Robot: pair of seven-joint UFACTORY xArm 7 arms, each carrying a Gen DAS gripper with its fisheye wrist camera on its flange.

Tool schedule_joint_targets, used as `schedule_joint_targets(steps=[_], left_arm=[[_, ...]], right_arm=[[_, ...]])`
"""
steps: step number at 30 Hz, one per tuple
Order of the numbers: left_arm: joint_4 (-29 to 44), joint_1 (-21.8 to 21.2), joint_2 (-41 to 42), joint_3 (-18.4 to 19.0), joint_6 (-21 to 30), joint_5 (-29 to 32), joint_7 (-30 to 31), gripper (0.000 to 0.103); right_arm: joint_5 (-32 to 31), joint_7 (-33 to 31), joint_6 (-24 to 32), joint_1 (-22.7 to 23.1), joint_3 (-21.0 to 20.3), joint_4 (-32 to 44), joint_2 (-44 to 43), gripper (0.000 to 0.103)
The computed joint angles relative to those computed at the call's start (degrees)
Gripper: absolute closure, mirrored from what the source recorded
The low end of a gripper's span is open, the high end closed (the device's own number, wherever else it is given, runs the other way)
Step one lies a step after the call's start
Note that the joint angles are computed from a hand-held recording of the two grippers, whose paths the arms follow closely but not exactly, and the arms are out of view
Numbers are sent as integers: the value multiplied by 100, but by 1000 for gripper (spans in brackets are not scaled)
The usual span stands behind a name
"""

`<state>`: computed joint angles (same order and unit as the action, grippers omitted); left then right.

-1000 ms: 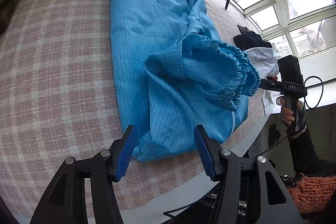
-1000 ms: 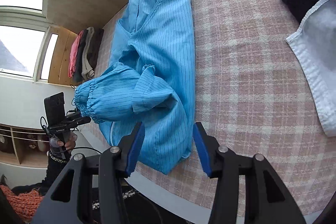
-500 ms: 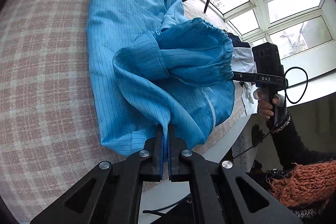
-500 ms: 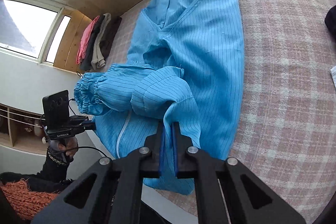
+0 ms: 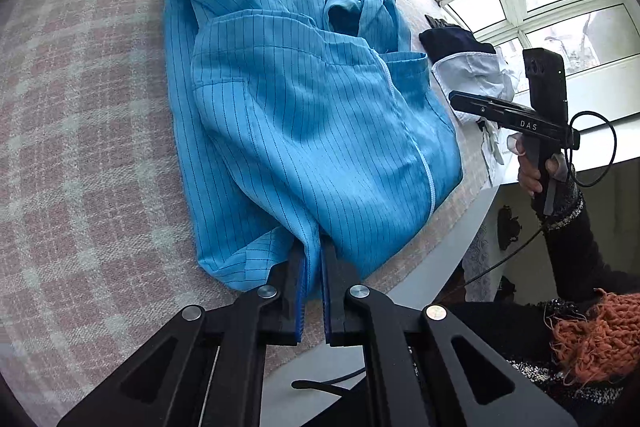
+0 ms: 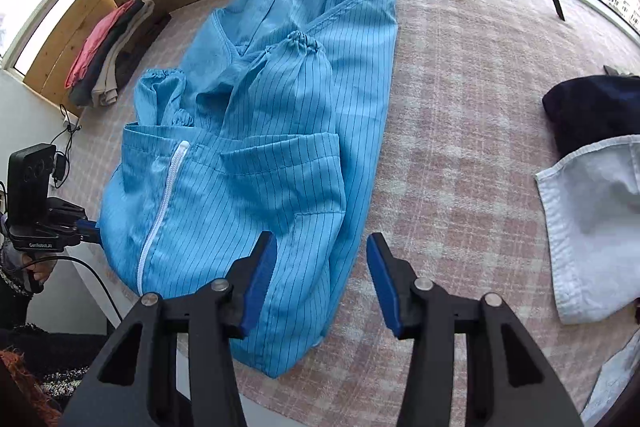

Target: Fold clothes

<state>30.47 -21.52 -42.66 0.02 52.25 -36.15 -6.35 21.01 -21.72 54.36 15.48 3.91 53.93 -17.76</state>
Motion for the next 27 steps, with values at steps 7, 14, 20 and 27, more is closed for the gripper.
schedule_joint_targets(steps=[7, 14, 20, 27], left_arm=[[-250, -8, -362, -8, -109, -26, -111, 100], [-457, -84, -690, -38, -373, -83, -360, 100], [-676, -142, -879, -84, -352, 49, -715, 100], [-523, -68, -867, 20, -194, 241, -854, 96]], right_arm=[[-193, -1451, -554, 979, 726, 970, 849, 56], [-794, -1888, 511, 1282, 1110, 2871, 2856, 56], [-402, -1682, 2082, 1002, 985, 3966, 3621, 99], [137, -1013, 2319, 721, 951, 4916, 4100, 74]])
